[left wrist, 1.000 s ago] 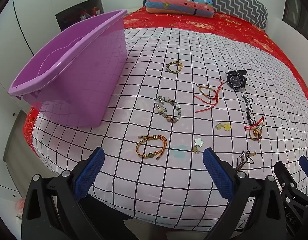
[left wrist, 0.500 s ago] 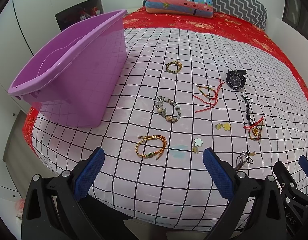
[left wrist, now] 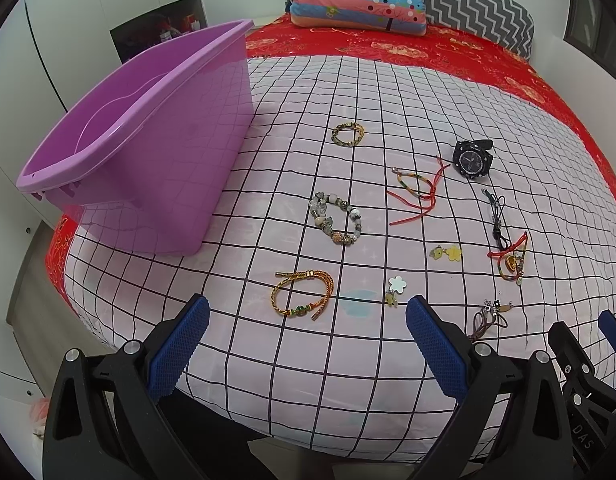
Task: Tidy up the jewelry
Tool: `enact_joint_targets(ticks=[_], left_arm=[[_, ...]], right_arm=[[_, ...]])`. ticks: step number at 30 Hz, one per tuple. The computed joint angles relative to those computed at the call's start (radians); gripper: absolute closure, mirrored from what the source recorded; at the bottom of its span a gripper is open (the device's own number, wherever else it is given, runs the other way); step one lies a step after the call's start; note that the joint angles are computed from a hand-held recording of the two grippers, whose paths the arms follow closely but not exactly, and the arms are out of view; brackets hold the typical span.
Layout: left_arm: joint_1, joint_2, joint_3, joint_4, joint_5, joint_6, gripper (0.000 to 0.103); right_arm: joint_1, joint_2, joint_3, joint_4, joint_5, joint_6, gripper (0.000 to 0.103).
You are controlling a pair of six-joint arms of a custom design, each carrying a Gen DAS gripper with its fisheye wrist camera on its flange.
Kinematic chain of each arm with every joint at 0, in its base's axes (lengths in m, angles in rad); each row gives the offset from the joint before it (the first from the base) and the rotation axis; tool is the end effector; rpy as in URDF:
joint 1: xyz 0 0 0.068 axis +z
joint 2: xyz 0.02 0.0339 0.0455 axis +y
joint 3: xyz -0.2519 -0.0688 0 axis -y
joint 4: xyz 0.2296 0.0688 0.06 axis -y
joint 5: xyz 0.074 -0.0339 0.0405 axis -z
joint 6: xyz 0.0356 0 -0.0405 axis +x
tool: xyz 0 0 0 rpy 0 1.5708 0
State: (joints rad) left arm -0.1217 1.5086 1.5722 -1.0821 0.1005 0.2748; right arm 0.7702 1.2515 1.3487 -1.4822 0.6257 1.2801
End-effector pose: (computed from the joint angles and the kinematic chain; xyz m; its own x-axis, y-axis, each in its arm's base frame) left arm 0.2845 -0.0384 0.3462 -0.7664 0.3657 -0.5281 0.3958 0.9163 0.0602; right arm 0.1456 0.1122 0.3336 -0.6685 0.4334 -0.6044 0.5363 0.8439 0.0120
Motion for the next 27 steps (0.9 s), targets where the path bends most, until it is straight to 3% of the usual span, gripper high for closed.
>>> enact_joint_targets(ticks=[27], left_arm=[[0.004,-0.003,-0.013,0.007,0.008,0.003,0.006]], right_arm=[[0.003,-0.006,-0.010,0.006,0.002,0.005,0.014]])
